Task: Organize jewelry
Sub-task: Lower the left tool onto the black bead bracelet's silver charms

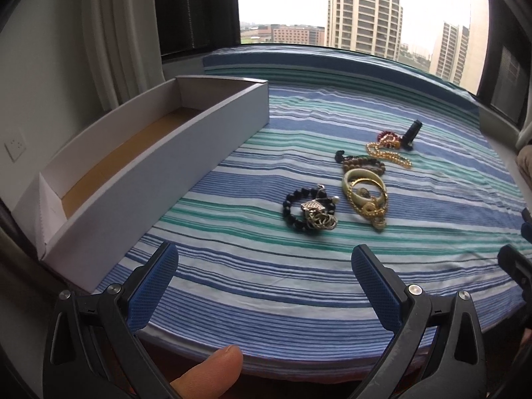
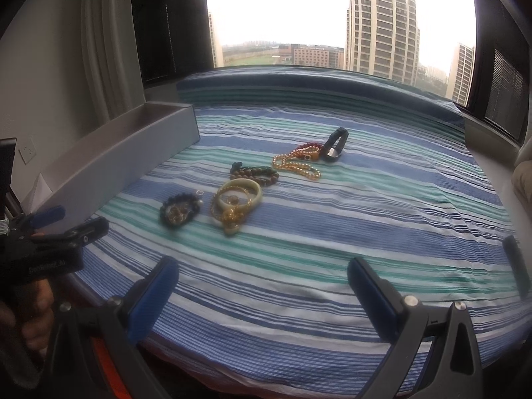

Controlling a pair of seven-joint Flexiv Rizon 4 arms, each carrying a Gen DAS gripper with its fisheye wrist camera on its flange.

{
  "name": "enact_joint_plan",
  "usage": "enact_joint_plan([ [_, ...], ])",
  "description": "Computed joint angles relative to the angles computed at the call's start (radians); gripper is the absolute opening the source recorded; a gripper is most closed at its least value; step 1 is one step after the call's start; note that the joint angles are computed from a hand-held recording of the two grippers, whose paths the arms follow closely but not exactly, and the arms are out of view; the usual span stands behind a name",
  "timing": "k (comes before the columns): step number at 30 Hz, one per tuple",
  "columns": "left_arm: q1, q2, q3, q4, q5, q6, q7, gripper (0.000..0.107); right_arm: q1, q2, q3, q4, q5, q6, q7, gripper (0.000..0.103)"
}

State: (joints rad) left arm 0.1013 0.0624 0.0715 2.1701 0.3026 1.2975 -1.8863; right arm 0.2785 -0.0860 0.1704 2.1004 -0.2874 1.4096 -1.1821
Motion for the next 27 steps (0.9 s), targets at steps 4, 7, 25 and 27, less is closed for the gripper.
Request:
enact_joint_plan([
  [4,0.008,-0.003,0.015,0.002,-0.03,-0.039,0.06,0.103,-0.006,-0.003,-0.043,0.023,-0.107,0.044,0.089,0.103],
  [7,-0.002,-0.012,0.029,0.026,-0.197,-0.069,0.16,0.103,-0.016,-0.008,-0.051,0.029,-0.132,0.064,0.117,0.103],
  [25,-0.061,-0.291,-0.106,-0.09,-0.864,-0.019,0.816,0.1,-0.023,0.0,-0.042,0.05,-0.127,0.075,0.098,0.103],
  [27,-0.077,-0.331,-0.088,-0.125,-0.793,-0.012,0.78,0.09,-0.029,0.005,-0.042,0.057,-0.125,0.074,0.104,0.103],
])
